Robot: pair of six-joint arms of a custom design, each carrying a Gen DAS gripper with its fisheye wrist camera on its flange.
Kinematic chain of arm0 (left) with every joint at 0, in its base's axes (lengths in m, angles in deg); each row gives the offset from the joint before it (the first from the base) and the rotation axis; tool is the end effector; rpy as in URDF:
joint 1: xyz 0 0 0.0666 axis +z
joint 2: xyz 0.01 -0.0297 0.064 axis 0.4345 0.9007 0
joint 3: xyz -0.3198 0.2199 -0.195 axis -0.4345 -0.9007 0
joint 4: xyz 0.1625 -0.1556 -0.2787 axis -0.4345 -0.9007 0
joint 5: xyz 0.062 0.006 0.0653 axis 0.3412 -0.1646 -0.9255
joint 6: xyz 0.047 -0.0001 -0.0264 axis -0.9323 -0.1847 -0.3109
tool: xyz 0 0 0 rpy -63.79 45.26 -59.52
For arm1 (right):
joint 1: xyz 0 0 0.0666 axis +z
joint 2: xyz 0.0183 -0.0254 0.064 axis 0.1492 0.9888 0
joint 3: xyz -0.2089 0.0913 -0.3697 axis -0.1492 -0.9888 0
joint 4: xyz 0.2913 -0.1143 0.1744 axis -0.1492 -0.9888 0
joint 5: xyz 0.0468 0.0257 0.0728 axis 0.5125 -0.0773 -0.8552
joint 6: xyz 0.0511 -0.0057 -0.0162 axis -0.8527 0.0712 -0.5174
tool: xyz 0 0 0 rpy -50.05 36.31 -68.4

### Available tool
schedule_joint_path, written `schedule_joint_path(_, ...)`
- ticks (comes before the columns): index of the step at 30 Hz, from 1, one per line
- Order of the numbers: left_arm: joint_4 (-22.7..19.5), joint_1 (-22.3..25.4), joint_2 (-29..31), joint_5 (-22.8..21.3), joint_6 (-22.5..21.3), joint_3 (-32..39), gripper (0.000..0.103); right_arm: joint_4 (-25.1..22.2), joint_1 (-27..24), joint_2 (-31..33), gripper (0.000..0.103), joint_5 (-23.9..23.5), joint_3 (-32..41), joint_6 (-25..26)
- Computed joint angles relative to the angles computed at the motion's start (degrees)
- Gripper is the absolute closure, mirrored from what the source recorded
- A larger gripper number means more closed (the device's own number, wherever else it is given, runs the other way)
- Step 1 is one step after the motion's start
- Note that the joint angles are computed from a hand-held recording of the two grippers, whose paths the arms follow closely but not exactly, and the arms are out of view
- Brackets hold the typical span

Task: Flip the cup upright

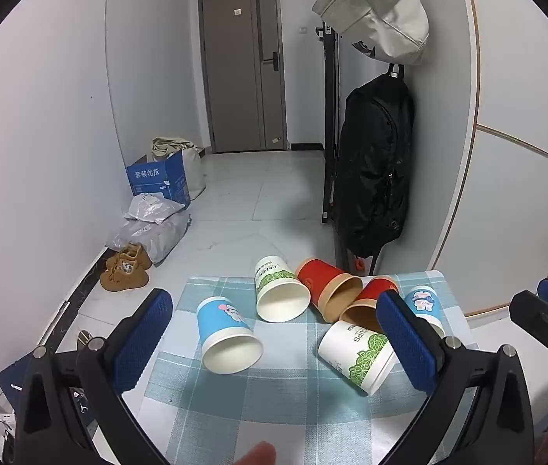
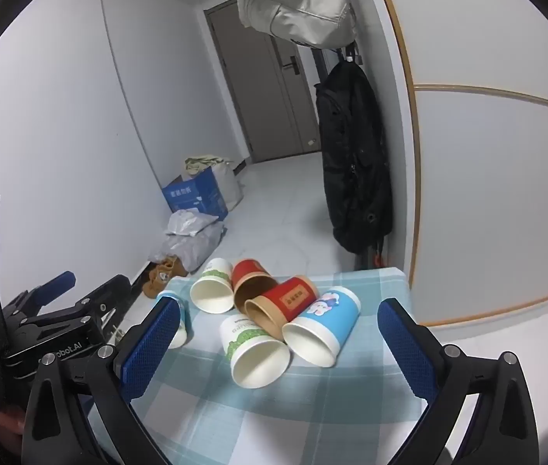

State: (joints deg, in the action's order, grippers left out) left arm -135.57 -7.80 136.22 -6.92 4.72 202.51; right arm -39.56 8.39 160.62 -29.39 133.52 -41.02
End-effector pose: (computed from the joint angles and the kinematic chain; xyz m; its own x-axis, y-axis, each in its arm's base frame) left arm 0.4908 -0.2977 0.5469 -0.5287 -0.1393 -0.8373 -0.3056 0.9515 0.0346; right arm 0.5426 0.0169 0.5082 -0.5545 -0.0456 -0.8310 -0.4686 0.8423 0.2665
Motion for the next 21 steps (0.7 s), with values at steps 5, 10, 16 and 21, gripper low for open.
schedule_joint_path(5, -0.15, -0.03, -0.02, 0.24, 0.18, 0.07, 0.001, -0.52, 0.71, 0.01, 0.0, 0.69, 0.14, -1.47)
schedule_joint_path(10, -1.62, -0.15, 0.94, 0.42, 0.94, 1.92, 0.001, -0.31, -0.16, 0.12, 0.0, -0.4, 0.52, -1.8)
schedule_joint_path(16, -1.7, 0.05, 0.69, 1.42, 1.34, 1.97, 0.001, 0.47, -0.02, -0.46, 0.0, 0.24, -0.39, -1.7)
schedule_joint_path(21, -1.01, 0.24, 0.55, 2.42, 1.2, 1.23, 0.001, 0.28, 0.05, -0.35, 0.0, 0.49, -0.11, -1.72)
